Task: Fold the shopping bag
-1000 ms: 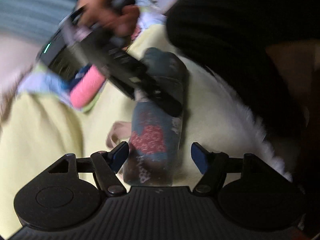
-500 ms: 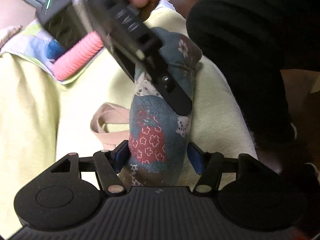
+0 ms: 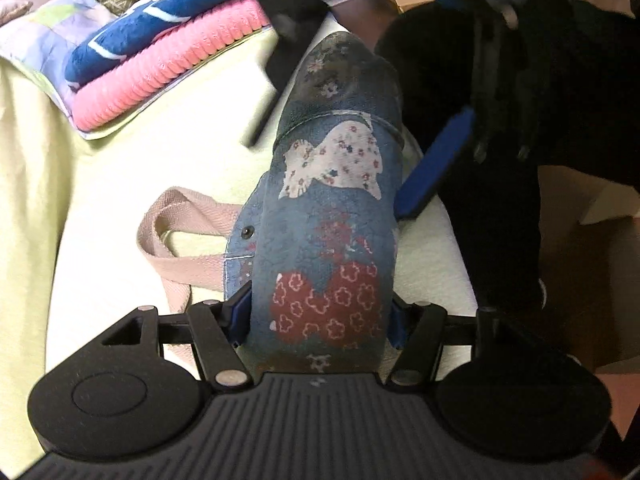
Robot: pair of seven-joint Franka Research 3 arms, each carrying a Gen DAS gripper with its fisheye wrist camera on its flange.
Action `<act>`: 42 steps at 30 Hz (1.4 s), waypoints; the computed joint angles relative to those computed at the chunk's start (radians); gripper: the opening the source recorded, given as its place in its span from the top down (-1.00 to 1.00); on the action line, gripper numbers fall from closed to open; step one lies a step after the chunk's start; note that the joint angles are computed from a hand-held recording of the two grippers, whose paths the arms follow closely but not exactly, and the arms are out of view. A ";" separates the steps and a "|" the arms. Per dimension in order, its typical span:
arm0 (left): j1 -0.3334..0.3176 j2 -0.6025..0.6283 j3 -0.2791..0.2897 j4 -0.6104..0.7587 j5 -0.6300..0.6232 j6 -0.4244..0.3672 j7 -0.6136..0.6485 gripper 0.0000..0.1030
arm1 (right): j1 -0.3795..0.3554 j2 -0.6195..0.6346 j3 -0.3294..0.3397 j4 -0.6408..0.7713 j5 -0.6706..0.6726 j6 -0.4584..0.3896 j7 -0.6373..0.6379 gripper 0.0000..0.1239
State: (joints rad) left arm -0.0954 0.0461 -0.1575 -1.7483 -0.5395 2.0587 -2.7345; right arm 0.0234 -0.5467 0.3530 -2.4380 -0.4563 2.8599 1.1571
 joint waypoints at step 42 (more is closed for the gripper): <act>-0.021 0.027 -0.018 -0.040 -0.158 0.270 0.299 -0.43 | 0.100 0.272 -0.262 0.307 0.870 -0.284 0.109 0.07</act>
State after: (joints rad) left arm -0.1160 0.0729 -0.1759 -1.7886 -0.6974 2.3286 -2.4358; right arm 0.1231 -0.2748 0.0909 -2.1308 0.4136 2.5760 1.2659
